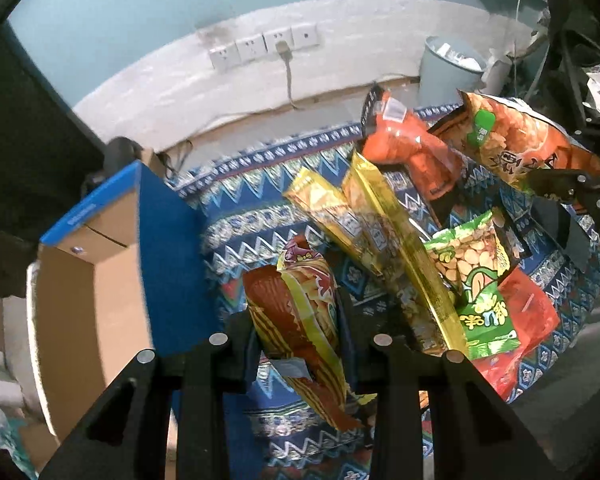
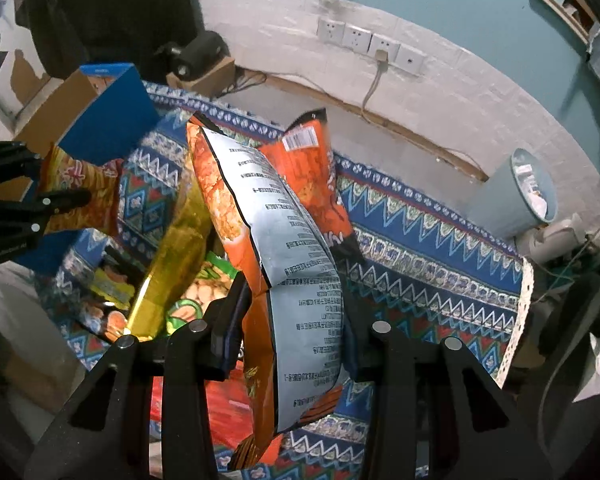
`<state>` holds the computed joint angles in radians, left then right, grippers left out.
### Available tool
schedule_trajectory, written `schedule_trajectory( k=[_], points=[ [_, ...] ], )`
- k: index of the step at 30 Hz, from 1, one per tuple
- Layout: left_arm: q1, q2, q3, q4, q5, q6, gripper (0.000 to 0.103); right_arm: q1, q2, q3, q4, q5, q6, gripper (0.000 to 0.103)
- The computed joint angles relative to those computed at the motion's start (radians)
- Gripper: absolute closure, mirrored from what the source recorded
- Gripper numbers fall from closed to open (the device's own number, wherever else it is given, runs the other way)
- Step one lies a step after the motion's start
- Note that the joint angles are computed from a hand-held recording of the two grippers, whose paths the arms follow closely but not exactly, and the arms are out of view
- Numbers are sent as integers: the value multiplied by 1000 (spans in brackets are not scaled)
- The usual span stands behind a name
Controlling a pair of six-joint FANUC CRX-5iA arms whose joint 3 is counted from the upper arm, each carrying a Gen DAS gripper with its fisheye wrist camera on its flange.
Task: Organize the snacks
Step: 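Lift both held bags and carry them over the cardboard box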
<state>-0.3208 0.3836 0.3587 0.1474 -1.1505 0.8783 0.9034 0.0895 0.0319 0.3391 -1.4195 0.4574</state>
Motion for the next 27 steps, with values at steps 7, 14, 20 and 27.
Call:
schedule_trajectory(
  k=[7, 14, 20, 27],
  points=[
    [22, -73, -66, 15, 112, -48, 70, 13, 23, 54, 42, -14, -12, 64],
    [57, -120, -107, 50, 187, -86, 70, 16, 71, 131, 65, -14, 9, 64],
    [93, -137, -115, 68, 224, -97, 70, 9, 125, 208, 73, -13, 38, 64],
    [149, -150, -128, 78, 259, -104, 70, 1, 219, 342, 65, -14, 99, 64]
  ],
)
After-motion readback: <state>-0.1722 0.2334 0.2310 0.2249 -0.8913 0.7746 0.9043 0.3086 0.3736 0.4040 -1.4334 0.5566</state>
